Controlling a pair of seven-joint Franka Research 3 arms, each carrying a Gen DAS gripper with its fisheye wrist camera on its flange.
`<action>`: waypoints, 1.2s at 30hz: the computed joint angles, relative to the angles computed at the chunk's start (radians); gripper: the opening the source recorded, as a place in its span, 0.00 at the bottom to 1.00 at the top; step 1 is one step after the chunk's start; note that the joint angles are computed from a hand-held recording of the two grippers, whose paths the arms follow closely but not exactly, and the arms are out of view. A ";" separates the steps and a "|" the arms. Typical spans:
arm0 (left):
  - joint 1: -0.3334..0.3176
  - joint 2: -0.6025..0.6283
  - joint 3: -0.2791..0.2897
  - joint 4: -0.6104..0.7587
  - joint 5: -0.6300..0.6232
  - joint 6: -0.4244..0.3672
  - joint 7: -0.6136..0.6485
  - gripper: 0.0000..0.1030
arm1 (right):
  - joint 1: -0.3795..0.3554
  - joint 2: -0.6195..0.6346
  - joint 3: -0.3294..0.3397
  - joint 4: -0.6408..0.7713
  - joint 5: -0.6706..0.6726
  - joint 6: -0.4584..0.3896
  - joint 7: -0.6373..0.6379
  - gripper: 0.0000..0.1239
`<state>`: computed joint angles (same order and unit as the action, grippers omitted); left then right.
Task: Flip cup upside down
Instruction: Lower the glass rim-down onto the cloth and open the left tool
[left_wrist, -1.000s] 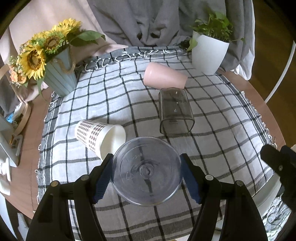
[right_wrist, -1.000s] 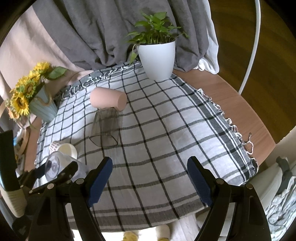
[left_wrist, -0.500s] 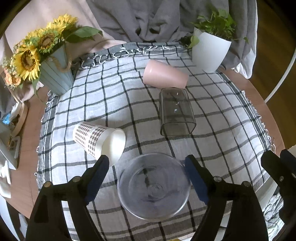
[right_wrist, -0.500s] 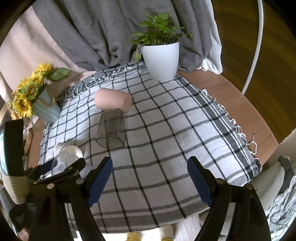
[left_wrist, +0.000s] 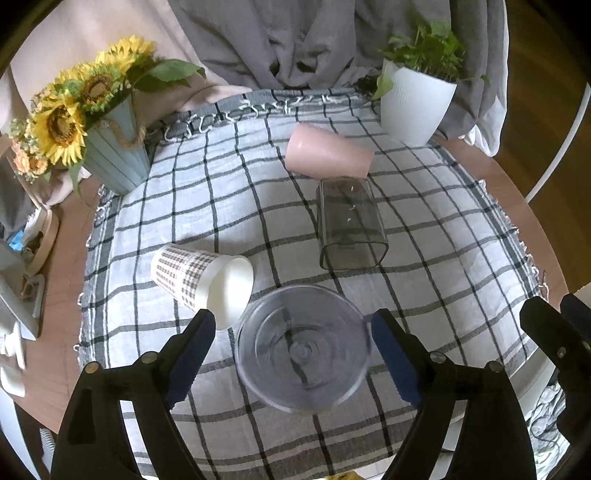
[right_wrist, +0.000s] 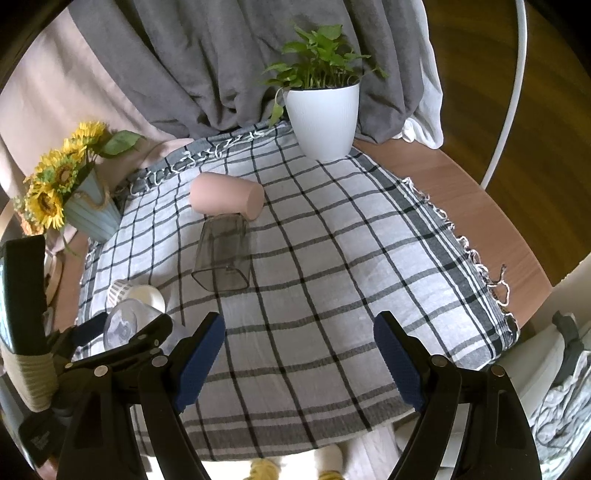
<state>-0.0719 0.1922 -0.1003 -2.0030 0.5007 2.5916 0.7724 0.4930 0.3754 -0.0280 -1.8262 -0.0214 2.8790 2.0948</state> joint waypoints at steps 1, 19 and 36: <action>-0.002 -0.011 0.001 -0.007 0.006 0.000 -0.006 0.86 | 0.000 -0.008 -0.001 -0.007 0.000 0.003 0.001 0.67; 0.034 -0.414 -0.075 -0.274 0.235 -0.127 -0.370 0.99 | -0.013 -0.238 0.057 -0.220 -0.051 0.172 -0.039 0.77; 0.029 -0.597 -0.150 -0.386 0.280 -0.268 -0.474 1.00 | -0.053 -0.366 0.141 -0.367 -0.058 0.260 -0.087 0.77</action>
<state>-0.0431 -0.4051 -0.2506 -2.3892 0.7811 2.3236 0.2984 0.4396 0.0097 0.1125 -2.1936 -0.0795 3.1386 2.0077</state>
